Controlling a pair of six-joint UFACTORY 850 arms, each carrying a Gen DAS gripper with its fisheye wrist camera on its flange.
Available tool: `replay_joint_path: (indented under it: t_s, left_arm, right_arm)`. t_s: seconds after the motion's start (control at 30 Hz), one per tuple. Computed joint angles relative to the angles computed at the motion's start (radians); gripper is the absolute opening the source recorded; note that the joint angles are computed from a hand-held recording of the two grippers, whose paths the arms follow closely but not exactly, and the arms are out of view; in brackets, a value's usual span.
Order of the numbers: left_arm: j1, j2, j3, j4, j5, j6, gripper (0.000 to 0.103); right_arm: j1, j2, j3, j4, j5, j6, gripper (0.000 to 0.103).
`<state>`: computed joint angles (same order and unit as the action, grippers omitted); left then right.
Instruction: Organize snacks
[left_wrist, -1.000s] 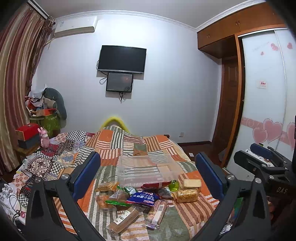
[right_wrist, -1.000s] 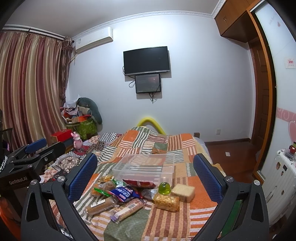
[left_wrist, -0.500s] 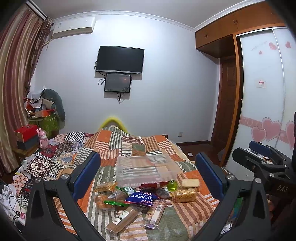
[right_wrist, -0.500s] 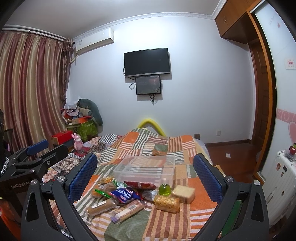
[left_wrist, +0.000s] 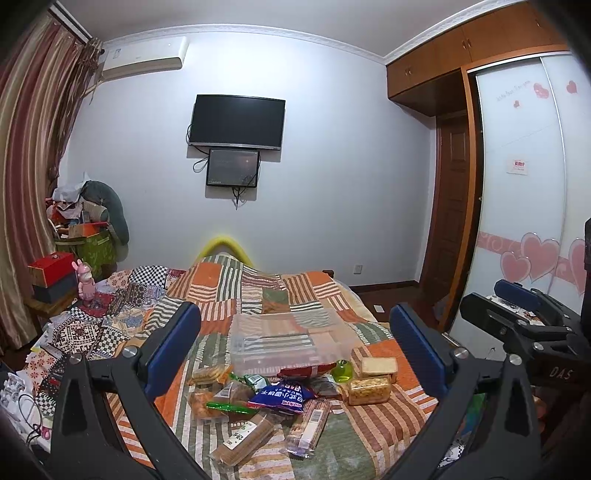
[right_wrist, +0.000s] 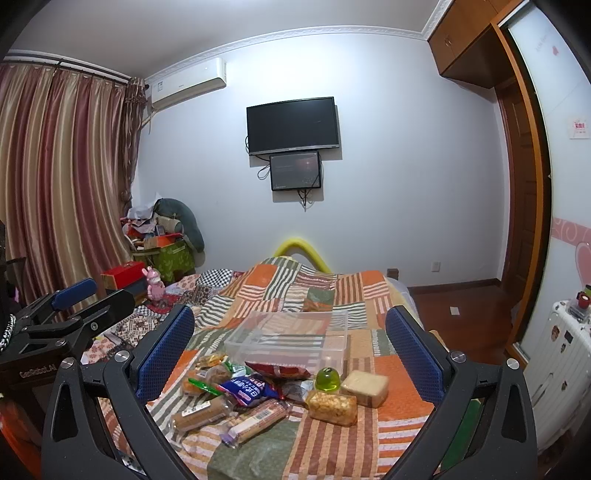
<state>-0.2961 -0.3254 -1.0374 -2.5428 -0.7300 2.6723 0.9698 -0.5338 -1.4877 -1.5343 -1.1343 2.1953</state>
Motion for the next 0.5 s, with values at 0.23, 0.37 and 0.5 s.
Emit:
replay_joint_path:
  t_s: [0.23,0.37,0.5]
  left_arm:
    - [0.001,0.002,0.002,0.0,-0.001,0.0,0.103]
    - [0.0,0.003,0.0,0.0,0.005,0.0,0.103]
    - [0.002,0.002,-0.003,0.004,0.007,-0.005,0.103]
  right_arm:
    - [-0.001,0.0,-0.001,-0.002,0.0,0.0,0.103]
    - [-0.001,0.0,-0.003,0.0,0.003,-0.001,0.103]
    - [-0.002,-0.001,-0.006,0.003,0.006,-0.003,0.103]
